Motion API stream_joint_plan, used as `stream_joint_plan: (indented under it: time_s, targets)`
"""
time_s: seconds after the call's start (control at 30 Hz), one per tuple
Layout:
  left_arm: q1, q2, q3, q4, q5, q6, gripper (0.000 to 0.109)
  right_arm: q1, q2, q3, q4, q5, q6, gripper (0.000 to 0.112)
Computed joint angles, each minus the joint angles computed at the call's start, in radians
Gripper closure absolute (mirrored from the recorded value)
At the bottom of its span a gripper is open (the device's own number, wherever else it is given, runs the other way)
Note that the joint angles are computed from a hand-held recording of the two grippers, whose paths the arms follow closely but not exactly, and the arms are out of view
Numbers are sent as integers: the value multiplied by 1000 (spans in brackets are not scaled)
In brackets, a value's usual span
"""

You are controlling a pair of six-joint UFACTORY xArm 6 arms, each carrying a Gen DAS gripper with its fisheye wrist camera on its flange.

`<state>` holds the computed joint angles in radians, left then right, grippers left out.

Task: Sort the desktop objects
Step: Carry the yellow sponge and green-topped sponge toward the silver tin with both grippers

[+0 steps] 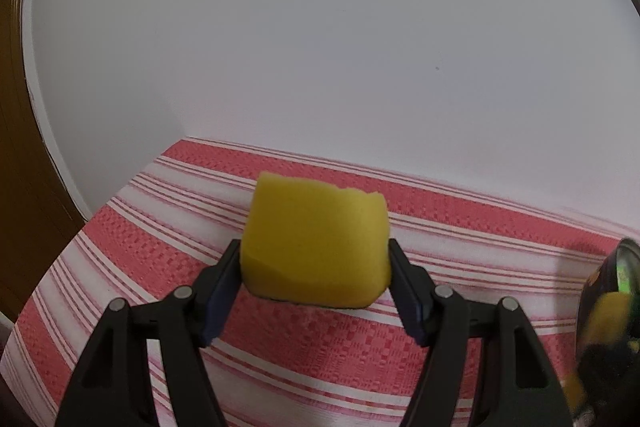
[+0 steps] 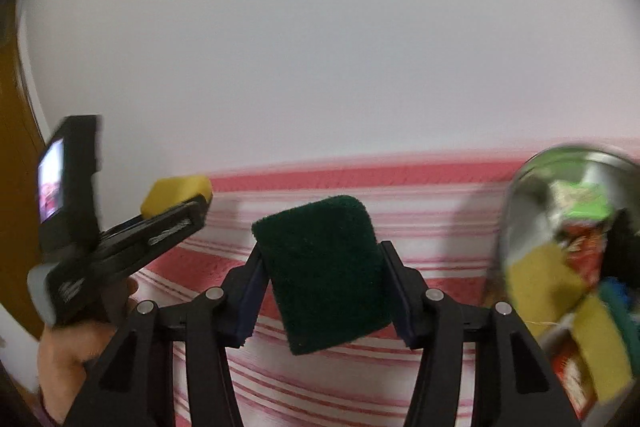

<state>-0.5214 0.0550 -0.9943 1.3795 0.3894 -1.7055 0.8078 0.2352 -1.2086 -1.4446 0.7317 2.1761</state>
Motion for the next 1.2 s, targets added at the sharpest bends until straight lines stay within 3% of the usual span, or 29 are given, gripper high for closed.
stream_joint_plan:
  time_s: [0.23, 0.43, 0.53, 0.8, 1.2]
  targets:
    - [-14, -3, 6, 153, 21, -152, 40, 174, -39, 72, -99, 384, 87, 56]
    - [-31, -11, 20, 299, 24, -297, 40, 245, -61, 90, -93, 533, 83, 56]
    - [-49, -20, 33, 322, 28, -312, 40, 292, -38, 71, -74, 593, 82, 56]
    - [-98, -101, 116, 406, 56, -402, 40, 333, -41, 82, -72, 639, 89, 56]
    - [-218, -222, 233, 414, 143, -449, 40, 419, -36, 83, -43, 751, 78, 55]
